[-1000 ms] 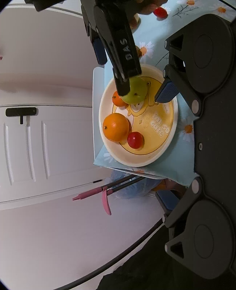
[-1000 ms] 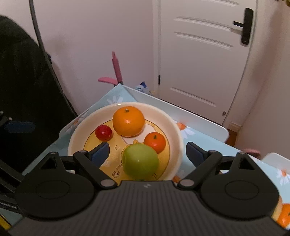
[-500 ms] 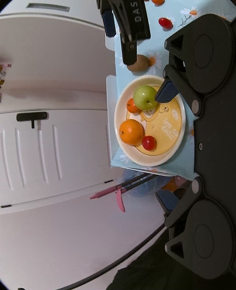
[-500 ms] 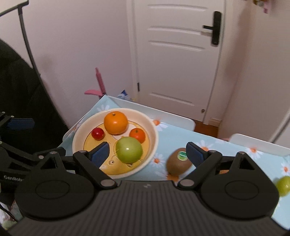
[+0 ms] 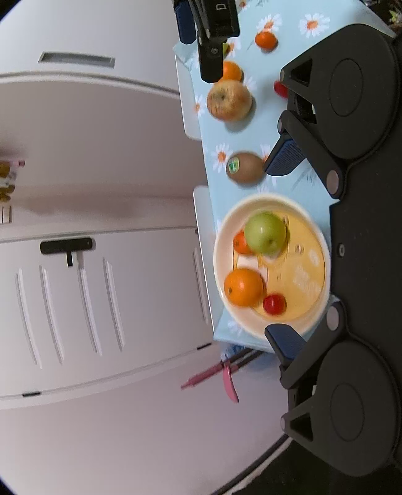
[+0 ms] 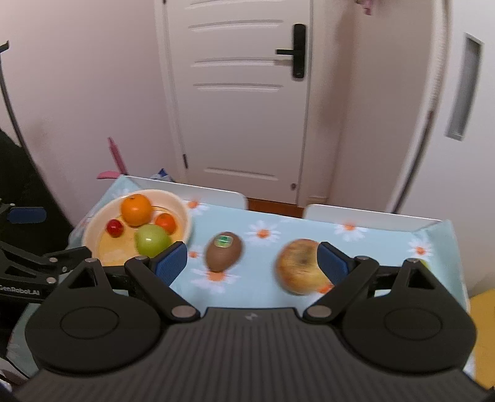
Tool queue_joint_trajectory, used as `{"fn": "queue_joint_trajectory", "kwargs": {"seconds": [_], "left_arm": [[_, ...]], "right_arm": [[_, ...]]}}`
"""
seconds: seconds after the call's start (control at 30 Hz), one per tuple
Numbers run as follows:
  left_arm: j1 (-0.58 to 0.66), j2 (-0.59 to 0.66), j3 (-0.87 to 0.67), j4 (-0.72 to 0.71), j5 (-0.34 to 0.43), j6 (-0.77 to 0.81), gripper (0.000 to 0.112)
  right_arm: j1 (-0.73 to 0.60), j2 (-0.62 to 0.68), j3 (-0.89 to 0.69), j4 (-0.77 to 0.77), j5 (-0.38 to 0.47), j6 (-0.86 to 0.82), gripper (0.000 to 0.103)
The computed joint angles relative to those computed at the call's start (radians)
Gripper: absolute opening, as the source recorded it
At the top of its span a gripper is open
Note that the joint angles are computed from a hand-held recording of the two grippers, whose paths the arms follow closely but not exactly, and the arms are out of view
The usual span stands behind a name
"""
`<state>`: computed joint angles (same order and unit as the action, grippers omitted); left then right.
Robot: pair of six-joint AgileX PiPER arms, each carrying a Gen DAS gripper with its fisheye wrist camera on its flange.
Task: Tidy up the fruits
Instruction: 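Grasp another red tomato with the left gripper while the right gripper approaches a tangerine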
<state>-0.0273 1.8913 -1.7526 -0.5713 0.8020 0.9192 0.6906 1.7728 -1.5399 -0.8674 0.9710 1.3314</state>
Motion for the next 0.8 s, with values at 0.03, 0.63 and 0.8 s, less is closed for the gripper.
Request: {"fn": "queue_joint_trajectory", "kwargs": {"seconds": [0.03, 0.63, 0.8], "left_arm": [[-0.012, -0.01, 0.015, 0.003, -0.004, -0.009, 0.103], [-0.403, -0.116, 0.294, 0.476, -0.278, -0.667, 0.101], [-0.492, -0.081, 0.342, 0.64, -0.342, -0.866, 0.093]], "right_arm": [[-0.006, -0.031, 0.047, -0.012, -0.011, 0.018, 0.103], [-0.292, -0.41, 0.677, 0.034, -0.429, -0.163, 0.103], [-0.378, -0.433, 0.793, 0.082, -0.573, -0.257, 0.102]]}}
